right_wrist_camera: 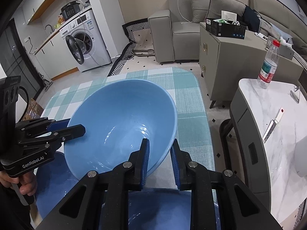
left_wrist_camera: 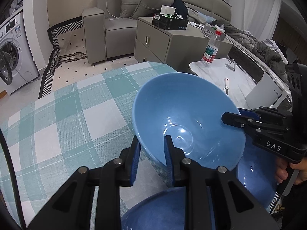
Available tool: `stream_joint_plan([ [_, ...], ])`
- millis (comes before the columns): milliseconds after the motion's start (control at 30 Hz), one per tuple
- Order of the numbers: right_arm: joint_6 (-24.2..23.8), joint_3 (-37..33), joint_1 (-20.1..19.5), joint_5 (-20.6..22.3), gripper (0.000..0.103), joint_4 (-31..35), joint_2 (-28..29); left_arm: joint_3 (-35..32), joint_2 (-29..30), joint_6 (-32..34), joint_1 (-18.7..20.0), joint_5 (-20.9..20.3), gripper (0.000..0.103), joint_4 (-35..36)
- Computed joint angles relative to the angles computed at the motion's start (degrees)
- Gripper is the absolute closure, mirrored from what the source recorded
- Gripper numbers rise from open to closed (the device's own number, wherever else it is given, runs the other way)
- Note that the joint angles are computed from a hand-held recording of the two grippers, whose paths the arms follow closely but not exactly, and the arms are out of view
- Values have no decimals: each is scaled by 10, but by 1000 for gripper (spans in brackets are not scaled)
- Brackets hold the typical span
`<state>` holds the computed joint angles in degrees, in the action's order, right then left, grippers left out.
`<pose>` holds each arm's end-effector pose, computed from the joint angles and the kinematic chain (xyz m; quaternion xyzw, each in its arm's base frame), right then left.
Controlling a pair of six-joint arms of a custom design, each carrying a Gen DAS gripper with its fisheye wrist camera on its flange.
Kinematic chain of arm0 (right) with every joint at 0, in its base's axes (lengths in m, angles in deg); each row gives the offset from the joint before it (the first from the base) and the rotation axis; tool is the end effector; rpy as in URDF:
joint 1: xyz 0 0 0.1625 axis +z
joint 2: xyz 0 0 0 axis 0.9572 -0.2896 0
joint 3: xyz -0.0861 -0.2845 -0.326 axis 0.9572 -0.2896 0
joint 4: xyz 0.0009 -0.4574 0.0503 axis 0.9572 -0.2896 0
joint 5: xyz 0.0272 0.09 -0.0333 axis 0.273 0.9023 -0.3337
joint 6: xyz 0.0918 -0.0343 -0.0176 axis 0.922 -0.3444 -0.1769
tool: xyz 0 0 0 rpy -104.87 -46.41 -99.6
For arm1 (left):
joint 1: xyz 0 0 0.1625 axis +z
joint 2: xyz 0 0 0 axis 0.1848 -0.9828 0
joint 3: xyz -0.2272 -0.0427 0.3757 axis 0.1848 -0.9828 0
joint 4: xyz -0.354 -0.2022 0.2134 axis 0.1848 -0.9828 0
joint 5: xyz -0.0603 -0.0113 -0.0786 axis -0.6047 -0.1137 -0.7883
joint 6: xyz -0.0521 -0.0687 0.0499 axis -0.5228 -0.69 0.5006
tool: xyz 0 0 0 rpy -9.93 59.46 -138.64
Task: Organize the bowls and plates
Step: 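Lift the held blue bowl with both grippers and carry it over another blue bowl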
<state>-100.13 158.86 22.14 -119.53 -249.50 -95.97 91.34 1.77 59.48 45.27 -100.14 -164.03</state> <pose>0.1627 -0.6563 0.0847 0.3181 -0.9078 0.1698 0.2143 -0.1414 -0.5711 0.0995 0.1149 0.9085 -0.2852 0.2830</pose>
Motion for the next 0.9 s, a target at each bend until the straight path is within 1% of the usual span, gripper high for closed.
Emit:
stream_joint_plan([
  [533, -11, 36, 17, 16, 80, -31, -37, 29, -29, 8, -35, 29, 80, -25],
  [900, -16, 65, 27, 29, 80, -42, -66, 59, -56, -3, -64, 49, 80, -32],
])
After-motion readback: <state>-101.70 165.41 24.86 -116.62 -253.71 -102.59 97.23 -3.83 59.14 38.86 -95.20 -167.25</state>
